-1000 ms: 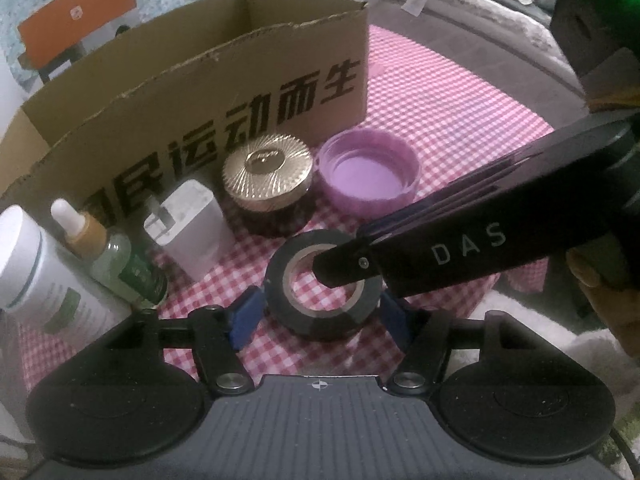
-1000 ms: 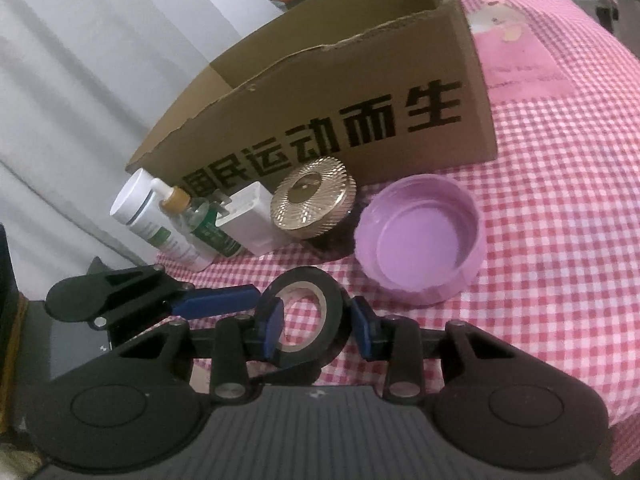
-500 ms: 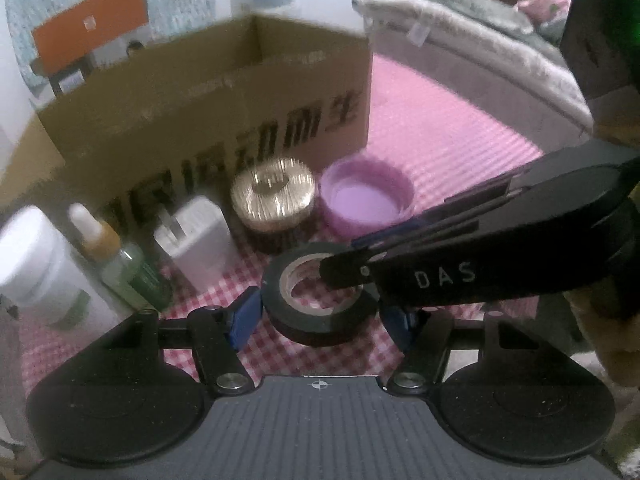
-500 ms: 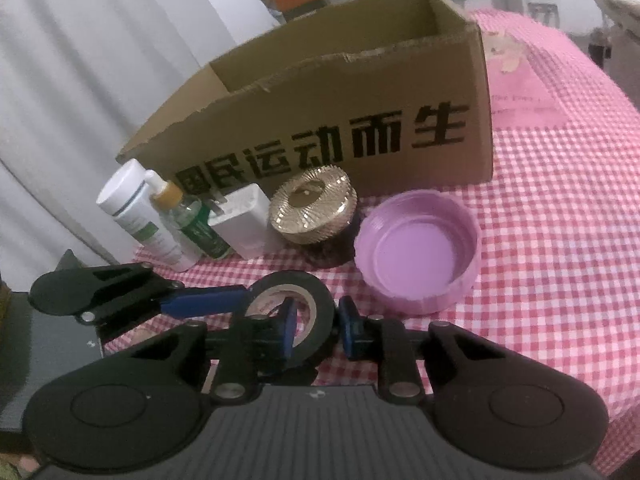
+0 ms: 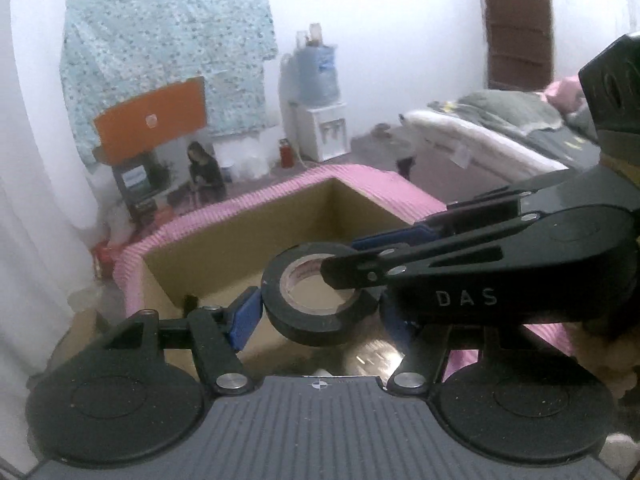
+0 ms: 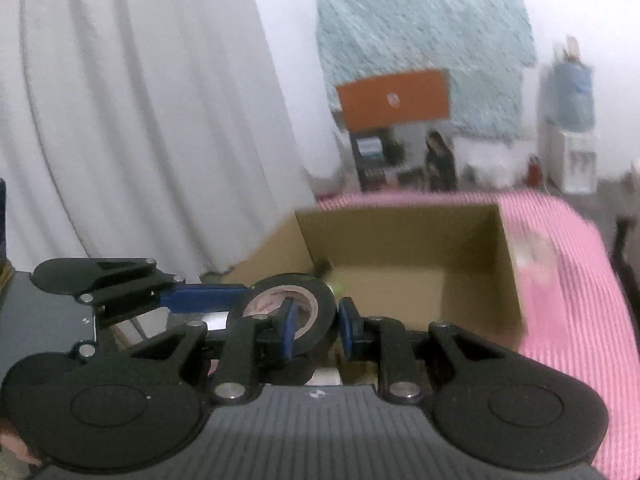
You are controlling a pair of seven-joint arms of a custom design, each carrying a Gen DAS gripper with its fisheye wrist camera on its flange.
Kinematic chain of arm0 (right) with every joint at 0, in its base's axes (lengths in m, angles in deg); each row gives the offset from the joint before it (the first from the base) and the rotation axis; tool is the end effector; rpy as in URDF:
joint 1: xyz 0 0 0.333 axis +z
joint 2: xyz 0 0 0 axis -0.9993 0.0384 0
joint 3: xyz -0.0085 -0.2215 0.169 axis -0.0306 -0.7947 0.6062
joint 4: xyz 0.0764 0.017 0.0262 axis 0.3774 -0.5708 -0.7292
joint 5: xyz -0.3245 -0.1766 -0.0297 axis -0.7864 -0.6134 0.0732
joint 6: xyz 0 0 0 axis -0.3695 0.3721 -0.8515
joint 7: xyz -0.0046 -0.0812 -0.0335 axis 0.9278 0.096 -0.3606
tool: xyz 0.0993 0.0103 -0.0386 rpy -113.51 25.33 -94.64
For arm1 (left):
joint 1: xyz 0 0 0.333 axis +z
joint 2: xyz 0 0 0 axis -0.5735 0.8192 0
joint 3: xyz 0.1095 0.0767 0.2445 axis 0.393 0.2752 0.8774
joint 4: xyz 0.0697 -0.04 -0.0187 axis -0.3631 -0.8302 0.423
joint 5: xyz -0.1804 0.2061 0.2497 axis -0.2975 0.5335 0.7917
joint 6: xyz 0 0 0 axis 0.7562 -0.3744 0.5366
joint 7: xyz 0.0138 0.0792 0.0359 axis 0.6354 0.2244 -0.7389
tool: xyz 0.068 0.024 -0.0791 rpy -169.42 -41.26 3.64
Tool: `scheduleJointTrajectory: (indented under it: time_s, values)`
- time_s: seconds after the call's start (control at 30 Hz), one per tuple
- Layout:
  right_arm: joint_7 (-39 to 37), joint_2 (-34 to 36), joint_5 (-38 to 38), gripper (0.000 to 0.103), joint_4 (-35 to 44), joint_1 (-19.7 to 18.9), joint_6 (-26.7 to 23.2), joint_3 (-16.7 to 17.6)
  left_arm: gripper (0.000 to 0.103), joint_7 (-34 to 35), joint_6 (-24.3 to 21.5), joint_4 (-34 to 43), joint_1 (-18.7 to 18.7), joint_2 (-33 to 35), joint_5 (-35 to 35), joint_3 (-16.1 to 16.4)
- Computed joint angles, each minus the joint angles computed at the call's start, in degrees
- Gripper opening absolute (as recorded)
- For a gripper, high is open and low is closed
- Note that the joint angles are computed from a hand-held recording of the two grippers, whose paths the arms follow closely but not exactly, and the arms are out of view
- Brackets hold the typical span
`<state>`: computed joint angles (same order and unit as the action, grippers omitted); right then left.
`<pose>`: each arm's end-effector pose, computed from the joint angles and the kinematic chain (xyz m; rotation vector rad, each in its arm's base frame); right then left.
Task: Organize rigid objects
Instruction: 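Carry the black tape roll into the box and open the right gripper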
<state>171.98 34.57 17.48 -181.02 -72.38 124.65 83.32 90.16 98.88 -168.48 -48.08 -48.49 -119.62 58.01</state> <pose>0.3923 0.3113 0.5748 -1.4072 1.5448 -0.6986 0.4711 -0.1340 0.5851 -0.7984 2.3464 -1.1081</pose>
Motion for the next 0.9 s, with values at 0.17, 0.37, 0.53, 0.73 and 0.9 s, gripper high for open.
scheduleJointTrajectory:
  time_s: [0.17,0.37,0.53,0.73,0.9]
  values:
    - [-26.89,9.11,24.54,0.025,7.94,5.79,3.79,-10.17,0.065,-12.61,-7.45,15.75,4.06,12.88,11.90,-2.68]
    - [-59.46,23.49,62.34,0.025,23.55,5.21,-6.23,-12.50,0.065,-26.73,-22.58,37.16,6.15,30.17,27.37,-4.76]
    - [-67.30,33.21,73.87,0.025,34.93,-0.24,-17.52,-9.84,0.065,-32.77,-35.45,52.95,6.66,42.23,32.02,-5.17]
    - [-70.55,39.82,79.22,0.025,42.04,-2.93,-25.04,-7.82,0.066,-36.42,-42.60,61.35,6.50,48.38,35.30,-5.21]
    - [-71.89,43.16,82.88,0.026,45.19,-4.09,-27.63,-6.56,0.074,-36.89,-42.67,61.82,6.54,48.41,35.67,-5.71]
